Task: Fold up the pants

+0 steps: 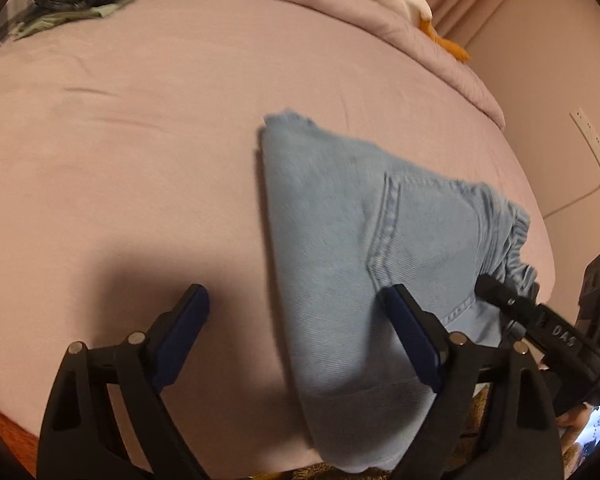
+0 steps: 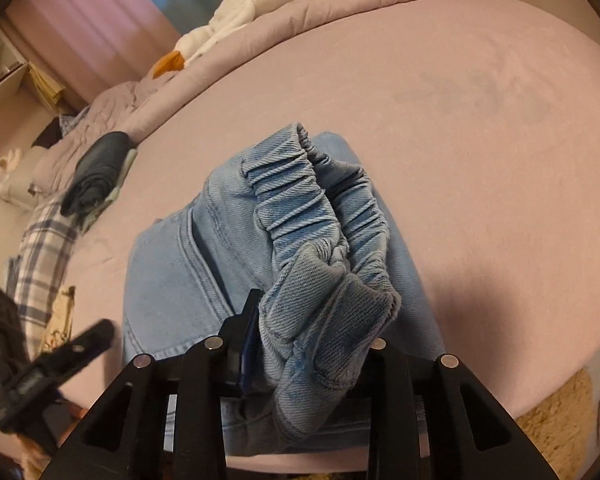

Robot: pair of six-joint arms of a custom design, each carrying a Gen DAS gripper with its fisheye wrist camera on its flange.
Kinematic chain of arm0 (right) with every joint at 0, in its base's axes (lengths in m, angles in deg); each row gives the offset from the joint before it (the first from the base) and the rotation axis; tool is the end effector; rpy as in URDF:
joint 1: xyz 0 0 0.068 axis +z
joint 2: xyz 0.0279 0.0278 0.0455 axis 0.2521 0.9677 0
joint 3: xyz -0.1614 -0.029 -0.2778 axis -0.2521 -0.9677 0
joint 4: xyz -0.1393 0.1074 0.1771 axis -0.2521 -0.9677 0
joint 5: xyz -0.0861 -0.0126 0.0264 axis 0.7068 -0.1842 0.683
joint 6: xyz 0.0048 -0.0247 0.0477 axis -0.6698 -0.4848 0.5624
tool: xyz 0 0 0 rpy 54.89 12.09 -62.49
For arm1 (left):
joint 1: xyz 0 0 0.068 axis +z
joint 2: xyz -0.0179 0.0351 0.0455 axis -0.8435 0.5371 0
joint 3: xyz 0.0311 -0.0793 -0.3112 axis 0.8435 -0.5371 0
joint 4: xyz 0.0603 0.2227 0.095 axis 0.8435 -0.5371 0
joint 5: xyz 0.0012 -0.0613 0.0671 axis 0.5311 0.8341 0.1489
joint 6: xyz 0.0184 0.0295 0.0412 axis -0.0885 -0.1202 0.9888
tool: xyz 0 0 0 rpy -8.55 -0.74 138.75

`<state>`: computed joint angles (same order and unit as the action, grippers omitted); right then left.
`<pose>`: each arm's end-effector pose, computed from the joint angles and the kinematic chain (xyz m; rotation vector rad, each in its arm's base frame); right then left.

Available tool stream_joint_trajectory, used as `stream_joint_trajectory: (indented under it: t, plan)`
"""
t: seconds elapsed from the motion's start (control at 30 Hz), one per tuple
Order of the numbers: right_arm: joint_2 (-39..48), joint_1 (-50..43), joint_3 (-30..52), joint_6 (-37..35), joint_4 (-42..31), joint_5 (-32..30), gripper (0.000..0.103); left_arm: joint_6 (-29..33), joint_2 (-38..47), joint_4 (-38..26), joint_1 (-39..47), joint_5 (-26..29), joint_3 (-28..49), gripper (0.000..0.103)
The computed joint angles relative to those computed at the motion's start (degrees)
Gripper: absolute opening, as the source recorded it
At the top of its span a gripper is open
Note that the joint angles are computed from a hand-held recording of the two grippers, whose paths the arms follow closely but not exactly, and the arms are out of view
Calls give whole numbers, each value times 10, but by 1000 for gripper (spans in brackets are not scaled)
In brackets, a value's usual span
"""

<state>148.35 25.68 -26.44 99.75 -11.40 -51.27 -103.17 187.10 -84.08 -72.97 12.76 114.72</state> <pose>0.2376 0.0540 0.1793 0.3205 2.5348 0.5383 0.3095 -0.0935 0.1429 -0.0683 2.6324 -0.5089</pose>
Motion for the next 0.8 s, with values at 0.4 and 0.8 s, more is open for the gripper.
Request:
stream_joint_trajectory:
  t: [0.4, 0.8]
  plan:
    - [-40, 38, -3, -11, -13, 134, 74, 12, 11, 11, -12, 42, 5, 89]
    - [98, -131, 17, -108, 60, -181, 74, 16, 70, -8, -18, 94, 80, 75]
